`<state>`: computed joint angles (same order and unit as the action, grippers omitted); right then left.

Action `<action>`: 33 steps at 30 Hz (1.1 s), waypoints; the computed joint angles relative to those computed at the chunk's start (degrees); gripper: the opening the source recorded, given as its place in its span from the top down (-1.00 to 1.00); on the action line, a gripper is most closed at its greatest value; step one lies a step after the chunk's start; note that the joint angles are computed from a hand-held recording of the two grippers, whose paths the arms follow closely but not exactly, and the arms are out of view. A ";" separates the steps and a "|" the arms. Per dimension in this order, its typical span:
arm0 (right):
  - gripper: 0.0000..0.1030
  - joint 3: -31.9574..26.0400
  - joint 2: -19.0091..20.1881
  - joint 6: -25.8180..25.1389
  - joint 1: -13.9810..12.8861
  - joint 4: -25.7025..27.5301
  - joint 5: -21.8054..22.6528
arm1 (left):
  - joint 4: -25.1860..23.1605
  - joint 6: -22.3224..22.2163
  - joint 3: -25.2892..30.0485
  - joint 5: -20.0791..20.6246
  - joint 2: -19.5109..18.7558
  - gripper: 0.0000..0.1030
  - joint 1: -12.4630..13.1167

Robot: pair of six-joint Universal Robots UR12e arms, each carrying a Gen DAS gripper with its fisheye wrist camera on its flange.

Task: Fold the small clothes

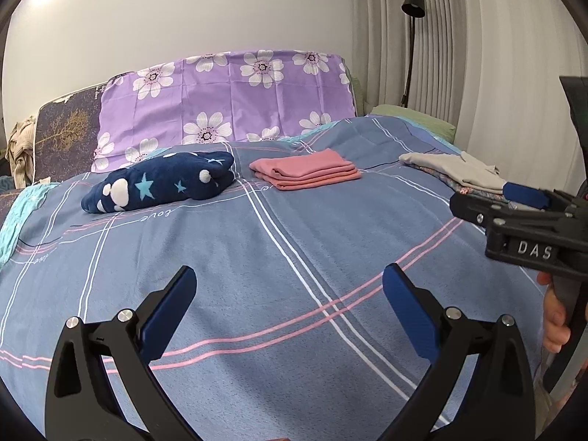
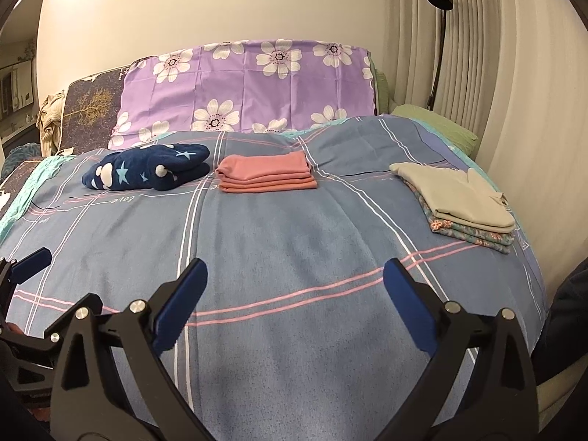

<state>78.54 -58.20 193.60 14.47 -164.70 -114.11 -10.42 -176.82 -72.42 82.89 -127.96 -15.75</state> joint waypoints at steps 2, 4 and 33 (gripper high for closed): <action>-0.90 0.07 -0.03 0.03 -0.04 0.04 0.32 | 0.16 -0.45 -0.09 -0.34 0.07 -0.97 0.00; -0.90 0.14 -0.02 -0.02 -0.01 0.13 0.49 | 0.35 -0.50 -0.04 -0.28 0.06 -0.97 -0.04; -0.91 0.56 0.21 -0.63 -0.15 -0.25 0.35 | 0.29 0.49 0.08 2.45 0.08 -0.97 -0.71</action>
